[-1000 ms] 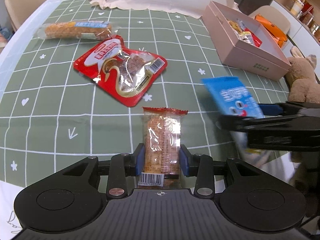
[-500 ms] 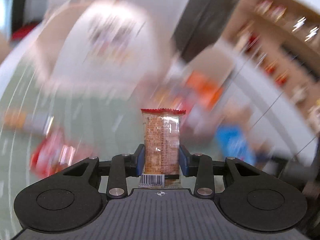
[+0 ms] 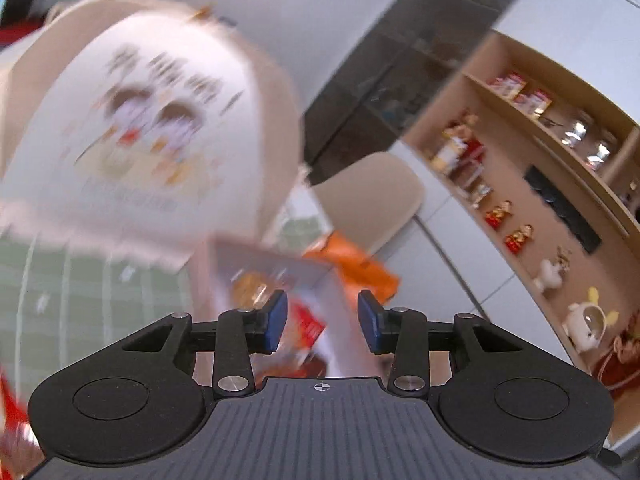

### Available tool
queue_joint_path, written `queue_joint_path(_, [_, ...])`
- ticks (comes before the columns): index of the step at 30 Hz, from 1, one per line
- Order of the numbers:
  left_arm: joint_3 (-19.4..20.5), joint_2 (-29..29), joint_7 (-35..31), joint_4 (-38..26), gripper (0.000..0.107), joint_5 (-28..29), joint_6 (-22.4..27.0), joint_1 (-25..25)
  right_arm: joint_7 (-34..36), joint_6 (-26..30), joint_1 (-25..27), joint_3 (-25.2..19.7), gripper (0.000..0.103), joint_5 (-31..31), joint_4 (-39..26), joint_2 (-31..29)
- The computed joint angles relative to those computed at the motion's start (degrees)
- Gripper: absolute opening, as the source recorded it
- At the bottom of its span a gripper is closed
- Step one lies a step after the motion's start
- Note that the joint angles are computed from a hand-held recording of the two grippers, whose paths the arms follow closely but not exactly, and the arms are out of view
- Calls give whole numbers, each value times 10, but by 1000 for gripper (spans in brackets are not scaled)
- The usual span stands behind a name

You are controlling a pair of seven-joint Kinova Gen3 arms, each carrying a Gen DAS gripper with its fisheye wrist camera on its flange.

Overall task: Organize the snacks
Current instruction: 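Drop the wafer bar into the pink box with the left tool while the right drops the blue packet, then grasp the long bread stick with the left tool while the right grasps the red duck packet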

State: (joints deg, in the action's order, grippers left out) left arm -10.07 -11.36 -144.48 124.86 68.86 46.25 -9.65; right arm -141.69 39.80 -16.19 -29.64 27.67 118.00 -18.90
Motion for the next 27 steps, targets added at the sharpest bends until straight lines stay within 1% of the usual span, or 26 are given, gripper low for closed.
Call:
queue_joint_path(1, [-3,-9,6,10,43,-23,10,-19,5,0,0,5,81,1,-3,4])
queue_joint_path(2, [4,-14,16,16,43,-46,16,-43,3,-3,3,3,81,8,-6,6])
queue_joint_path(3, [1,-19,24,23,43,-69,28,-63,6,-9,6,5,81,17,-12,9])
queue_joint_path(4, [-12,-24,33,29,43,-93,44,-76,10,-19,12,9,81,29,-26,15])
queue_joint_path(5, [-27,-24,42,32,43,-107,51,-77,18,-22,16,14,81,34,-46,23])
queue_joint_path(6, [-52,-26,49,38,43,-115,54,-68,34,-22,22,16,81,30,-72,38])
queue_joint_path(7, [-72,-29,54,46,43,-119,57,-65,47,-31,18,28,81,32,-99,56])
queue_joint_path(8, [-81,-32,58,54,43,-123,58,-70,65,-40,15,40,82,26,-125,76])
queue_joint_path(9, [-88,-36,64,62,43,-129,61,-79,83,-49,14,50,86,17,-152,100])
queue_joint_path(11, [-107,-39,59,75,43,-142,71,-97,129,-59,-18,97,88,-24,-205,153])
queue_joint_path(12, [-113,-40,62,77,43,-152,76,-107,150,-51,-37,121,88,-47,-231,179])
queue_joint_path(13, [-122,-40,62,80,43,-165,81,-118,170,-34,-46,136,88,-71,-258,206])
queue_joint_path(15, [-143,-45,65,86,43,-190,83,-145,186,9,-49,138,88,-94,-302,244])
queue_joint_path(16, [-156,-48,68,89,43,-201,78,-162,189,19,-59,143,88,-92,-310,251])
queue_joint_path(17, [-164,-51,79,93,43,-212,69,-179,182,20,-80,157,88,-80,-307,253])
queue_joint_path(18, [-170,-52,95,97,43,-225,55,-196,167,16,-104,175,88,-60,-298,254])
queue_joint_path(19, [-175,-51,117,96,43,-241,44,-211,152,17,-120,182,88,-41,-294,258])
queue_joint_path(20, [-179,-46,137,94,43,-253,36,-223,145,18,-126,179,88,-32,-291,264])
queue_joint_path(22, [-192,-28,165,82,43,-265,33,-240,146,24,-137,180,88,-39,-287,276])
queue_joint_path(24, [-200,-7,167,65,43,-249,35,-248,162,16,-146,183,88,-64,-285,289])
queue_joint_path(26, [-193,18,165,45,43,-223,36,-253,191,0,-153,179,88,-98,-271,294])
queue_joint_path(27, [-186,40,165,30,43,-203,38,-255,203,-5,-161,178,88,-111,-268,298])
